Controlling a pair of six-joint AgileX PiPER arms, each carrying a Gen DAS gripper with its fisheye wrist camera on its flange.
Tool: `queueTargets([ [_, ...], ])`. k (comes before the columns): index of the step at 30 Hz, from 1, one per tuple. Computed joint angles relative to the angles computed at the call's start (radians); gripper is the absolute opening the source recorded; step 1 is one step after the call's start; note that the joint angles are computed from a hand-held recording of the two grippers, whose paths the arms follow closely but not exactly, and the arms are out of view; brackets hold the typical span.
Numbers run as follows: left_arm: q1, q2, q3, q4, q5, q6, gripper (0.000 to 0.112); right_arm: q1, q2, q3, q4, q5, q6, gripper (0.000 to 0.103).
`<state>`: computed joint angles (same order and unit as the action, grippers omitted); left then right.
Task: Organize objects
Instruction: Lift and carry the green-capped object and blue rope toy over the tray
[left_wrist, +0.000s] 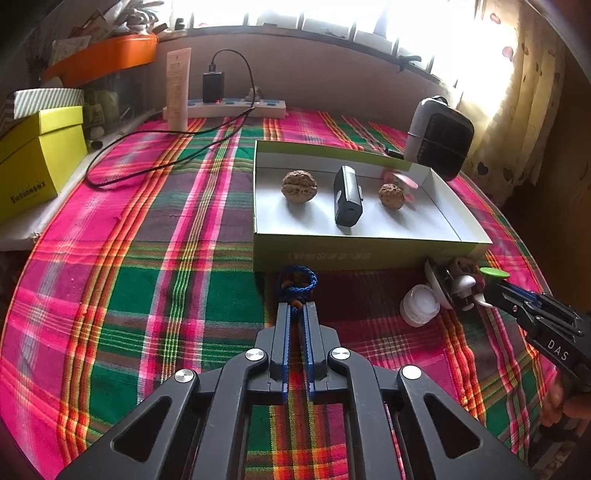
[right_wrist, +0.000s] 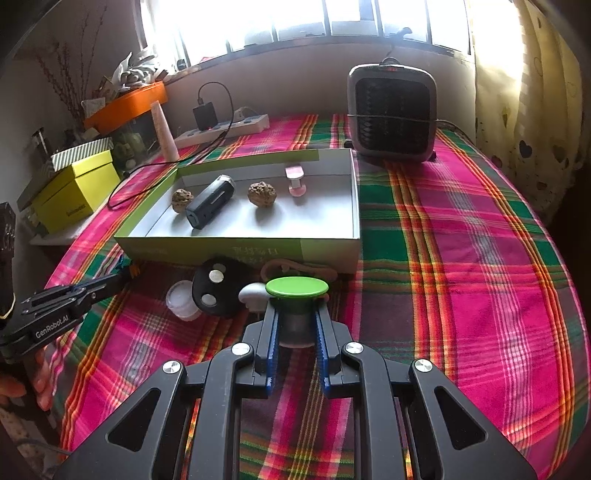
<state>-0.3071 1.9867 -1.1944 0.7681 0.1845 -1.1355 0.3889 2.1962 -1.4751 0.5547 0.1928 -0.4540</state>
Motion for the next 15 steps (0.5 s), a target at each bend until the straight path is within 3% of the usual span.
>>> queueTargets([
  [5,-0.007,-0.016,0.019,0.1,-0.005,-0.099,0.003,0.002,-0.011,0.018,0.061,-0.013,-0.058,0.018],
  [15,-0.005,-0.04,0.044,0.164,-0.024,-0.164,0.002,0.009,-0.038,0.048,0.139,-0.037,-0.132,0.018],
])
